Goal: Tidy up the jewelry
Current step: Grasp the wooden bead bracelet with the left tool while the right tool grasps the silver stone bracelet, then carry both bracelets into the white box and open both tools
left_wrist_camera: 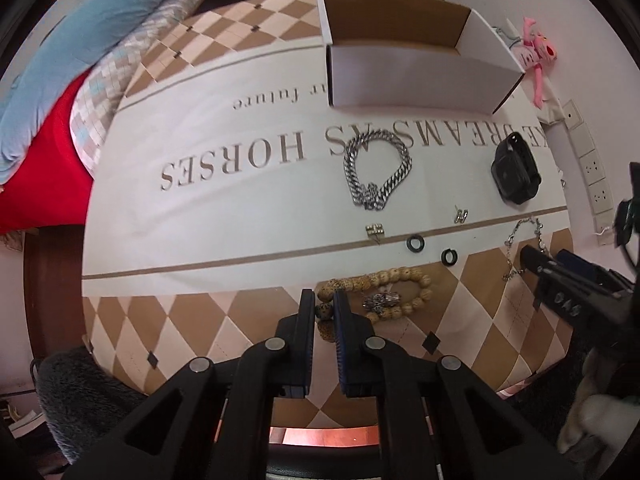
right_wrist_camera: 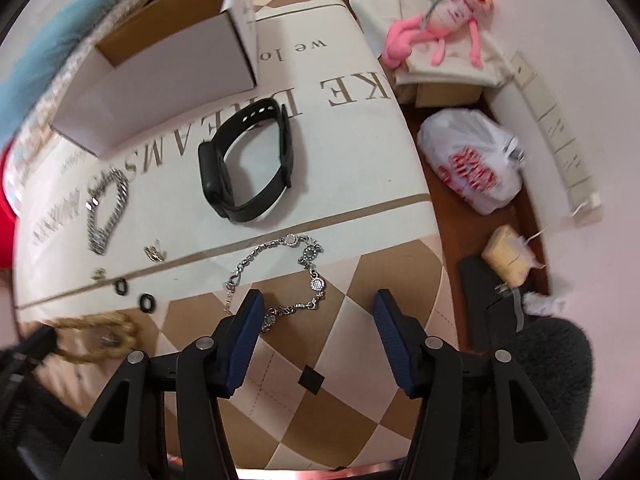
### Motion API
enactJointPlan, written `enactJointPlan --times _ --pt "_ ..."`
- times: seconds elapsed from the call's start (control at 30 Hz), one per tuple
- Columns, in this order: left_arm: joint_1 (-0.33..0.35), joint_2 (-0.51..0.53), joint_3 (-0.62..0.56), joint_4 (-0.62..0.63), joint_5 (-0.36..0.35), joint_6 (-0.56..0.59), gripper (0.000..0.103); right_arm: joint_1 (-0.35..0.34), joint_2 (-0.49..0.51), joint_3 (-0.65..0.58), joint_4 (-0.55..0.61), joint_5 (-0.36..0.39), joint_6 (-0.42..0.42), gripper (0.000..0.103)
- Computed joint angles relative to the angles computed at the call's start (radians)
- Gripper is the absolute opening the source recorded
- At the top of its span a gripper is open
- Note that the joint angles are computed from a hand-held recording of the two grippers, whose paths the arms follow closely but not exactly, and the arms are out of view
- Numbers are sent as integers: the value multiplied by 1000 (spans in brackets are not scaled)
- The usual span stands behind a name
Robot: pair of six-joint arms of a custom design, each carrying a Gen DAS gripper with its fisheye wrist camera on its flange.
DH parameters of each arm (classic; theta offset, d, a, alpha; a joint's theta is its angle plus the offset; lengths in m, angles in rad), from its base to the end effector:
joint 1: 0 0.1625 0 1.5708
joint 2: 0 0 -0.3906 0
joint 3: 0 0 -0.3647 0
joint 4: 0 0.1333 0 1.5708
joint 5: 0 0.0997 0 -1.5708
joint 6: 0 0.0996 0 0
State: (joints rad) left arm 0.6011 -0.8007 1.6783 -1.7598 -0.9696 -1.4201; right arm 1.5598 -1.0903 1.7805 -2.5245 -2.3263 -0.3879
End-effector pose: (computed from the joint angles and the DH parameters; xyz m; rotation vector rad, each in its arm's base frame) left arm -0.3297 -0.4560 0.0356 -0.2612 2.2712 -0.3561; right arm 0.0587 -0.5776 0.2326 0.3189 -2.3316 0.1205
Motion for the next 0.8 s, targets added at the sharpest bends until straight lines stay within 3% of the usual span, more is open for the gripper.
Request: enactJointPlan --times 0.07,0.1,0.3,0.43,0.63,0.8 --pt "-1 1 -14 2 12 11 7 8 -5 17 -26 -1 -12 32" --pt "-4 0 -17 1 17 16 7 10 -6 19 -14 -2 -10 7" --pt "-2 33 -84 -9 39 42 7 -11 -62 13 112 91 57 6" --pt "-27 26 -103 -20 47 49 7 -13 -121 26 163 160 55 6" --pt "-58 8 -139 -45 81 83 7 19 -201 7 242 262 63 6" --pt "-61 3 -192 -67 129 131 7 62 -211 -69 298 342 58 6"
